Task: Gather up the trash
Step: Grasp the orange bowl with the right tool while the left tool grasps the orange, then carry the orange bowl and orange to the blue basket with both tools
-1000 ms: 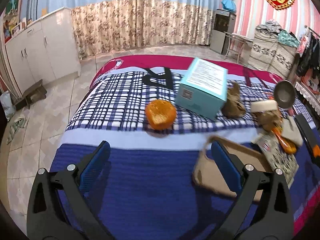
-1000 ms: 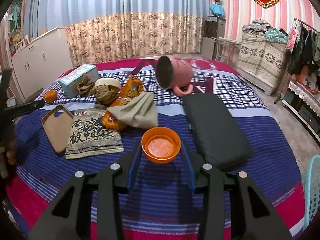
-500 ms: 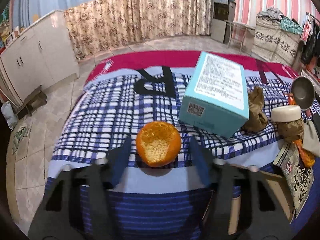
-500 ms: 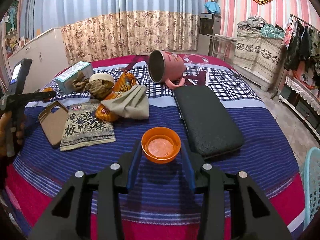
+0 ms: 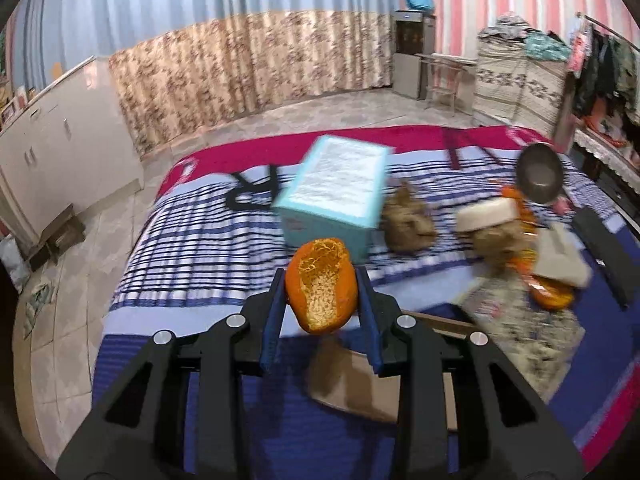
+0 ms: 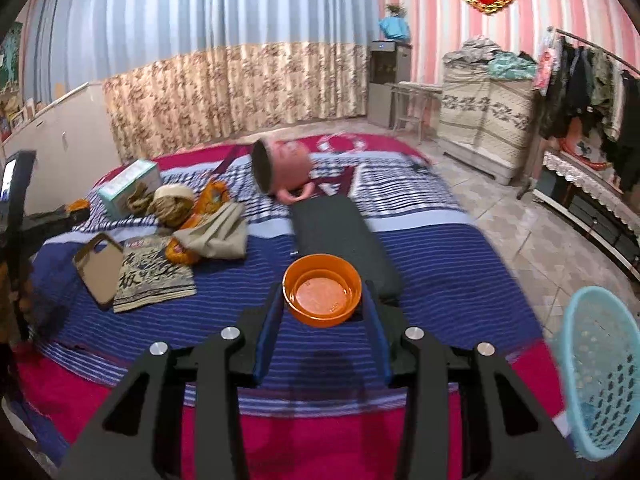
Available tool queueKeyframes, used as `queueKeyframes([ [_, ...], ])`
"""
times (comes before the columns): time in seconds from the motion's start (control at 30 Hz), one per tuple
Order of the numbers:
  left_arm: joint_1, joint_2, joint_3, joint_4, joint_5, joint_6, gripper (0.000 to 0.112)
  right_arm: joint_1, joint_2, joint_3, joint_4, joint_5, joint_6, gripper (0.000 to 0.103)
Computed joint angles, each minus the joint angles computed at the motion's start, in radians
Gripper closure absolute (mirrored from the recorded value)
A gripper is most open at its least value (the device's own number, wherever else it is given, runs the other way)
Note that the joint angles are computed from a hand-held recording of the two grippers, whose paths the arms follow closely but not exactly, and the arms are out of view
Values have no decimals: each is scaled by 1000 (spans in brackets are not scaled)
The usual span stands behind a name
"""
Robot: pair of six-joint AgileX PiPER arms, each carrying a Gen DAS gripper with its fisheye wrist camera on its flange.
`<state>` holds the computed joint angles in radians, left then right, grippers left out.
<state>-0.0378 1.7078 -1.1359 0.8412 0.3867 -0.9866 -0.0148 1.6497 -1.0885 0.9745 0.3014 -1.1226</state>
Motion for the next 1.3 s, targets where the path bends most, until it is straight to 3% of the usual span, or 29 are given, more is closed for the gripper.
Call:
queueKeyframes([
  [0.33, -304, -20, -22, 125, 66, -204, 79, -281, -70, 23, 80, 99, -123, 63],
  [0.57, -448, 65, -142, 101, 117, -207, 79, -475, -57, 30, 255, 157, -280, 63],
  [0.77, -551, 167, -296, 43, 162, -134, 79, -570, -22, -13, 293, 143, -329, 63],
  [1.07, -700, 400, -651, -90, 210, 40, 79, -692, 110, -141, 168, 109, -168, 63],
  [1.3, -786, 664, -1124, -289, 341, 296, 78, -740, 186, -235, 149, 128, -194, 63],
])
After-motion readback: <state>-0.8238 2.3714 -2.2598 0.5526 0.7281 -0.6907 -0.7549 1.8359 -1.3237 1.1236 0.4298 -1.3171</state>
